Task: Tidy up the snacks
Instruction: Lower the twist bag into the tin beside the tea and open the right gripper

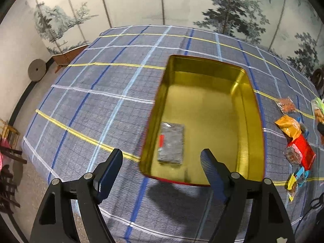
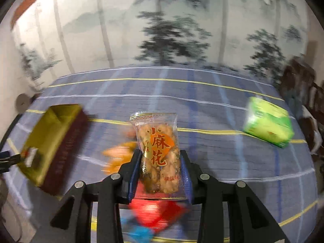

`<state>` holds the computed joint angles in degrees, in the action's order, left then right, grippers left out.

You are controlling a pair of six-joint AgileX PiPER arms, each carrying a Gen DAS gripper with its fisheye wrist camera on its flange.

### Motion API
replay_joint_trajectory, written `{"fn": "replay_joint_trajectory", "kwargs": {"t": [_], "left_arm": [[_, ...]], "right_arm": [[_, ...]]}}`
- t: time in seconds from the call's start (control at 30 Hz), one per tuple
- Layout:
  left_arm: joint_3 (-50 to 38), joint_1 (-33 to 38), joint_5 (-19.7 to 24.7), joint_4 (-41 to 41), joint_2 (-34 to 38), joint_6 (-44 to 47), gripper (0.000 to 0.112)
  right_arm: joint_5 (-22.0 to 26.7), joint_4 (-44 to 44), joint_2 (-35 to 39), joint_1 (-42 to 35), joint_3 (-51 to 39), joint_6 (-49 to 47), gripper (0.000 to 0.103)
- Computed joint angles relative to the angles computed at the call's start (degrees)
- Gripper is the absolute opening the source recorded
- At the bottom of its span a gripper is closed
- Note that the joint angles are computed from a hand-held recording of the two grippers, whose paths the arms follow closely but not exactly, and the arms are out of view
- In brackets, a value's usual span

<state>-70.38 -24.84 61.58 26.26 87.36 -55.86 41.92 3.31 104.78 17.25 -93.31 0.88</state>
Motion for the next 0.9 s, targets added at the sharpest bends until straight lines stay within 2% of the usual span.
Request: {"fn": "replay_joint_trajectory", "kwargs": {"t": [0.27,0.47,0.9], "left_arm": [[4.8,3.37,0.33,-0.34,-5.18,-0.96,0.076],[8.27,5.54,0.7,-0.14,-8.66,-1.69,0.076],[13.65,10.89,-1.38,-3.21,-12.05,-0.27,0.076]], "right_arm": [[6.23,6.56,7.16,11.27,-11.9,-2.85,0.037],[10.72,3.7,14.89,19.04,-23.29,-1.22,0.037],[22.43,1.02,29.24,24.83,-44.68,0.51,0.037]]}}
